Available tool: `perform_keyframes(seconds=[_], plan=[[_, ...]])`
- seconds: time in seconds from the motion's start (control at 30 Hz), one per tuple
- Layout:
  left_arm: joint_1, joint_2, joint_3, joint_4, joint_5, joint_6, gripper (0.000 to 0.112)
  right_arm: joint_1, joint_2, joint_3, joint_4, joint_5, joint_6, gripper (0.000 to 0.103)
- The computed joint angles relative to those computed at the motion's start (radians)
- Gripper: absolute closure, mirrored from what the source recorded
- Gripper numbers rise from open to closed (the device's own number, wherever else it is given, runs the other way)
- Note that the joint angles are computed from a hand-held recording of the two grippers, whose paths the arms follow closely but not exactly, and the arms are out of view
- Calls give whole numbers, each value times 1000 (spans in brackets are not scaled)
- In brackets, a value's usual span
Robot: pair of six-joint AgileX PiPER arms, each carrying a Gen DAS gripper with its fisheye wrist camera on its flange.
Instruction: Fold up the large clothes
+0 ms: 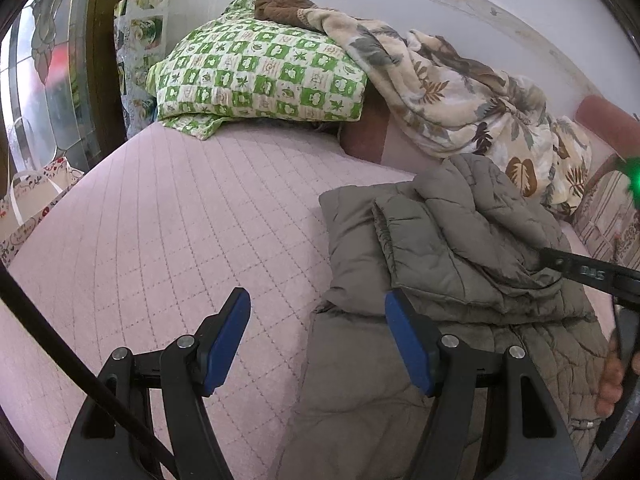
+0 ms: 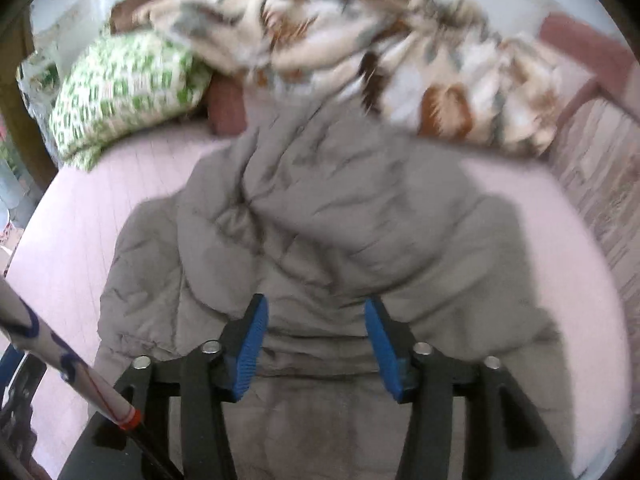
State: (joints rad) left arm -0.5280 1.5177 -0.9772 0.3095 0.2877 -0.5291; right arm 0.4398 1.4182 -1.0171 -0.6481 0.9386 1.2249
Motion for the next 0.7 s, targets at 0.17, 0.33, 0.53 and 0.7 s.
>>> perform_keyframes(seconds=[0.17,0.33,0.53,0.7], plan=[[-21,8,-2,63,22,-60,43,-78,6,72,44,-20,-7,38],[-48,-8,6,177,48,-163,43,-245,23,151,248,-193,-148,38],[-88,-22,37,357,72,-332,43,-147,-224,229,184,-50,-147,38],[-125,-50,76,451,100,-432,43,-118,-519,341,209,118,-196,32]])
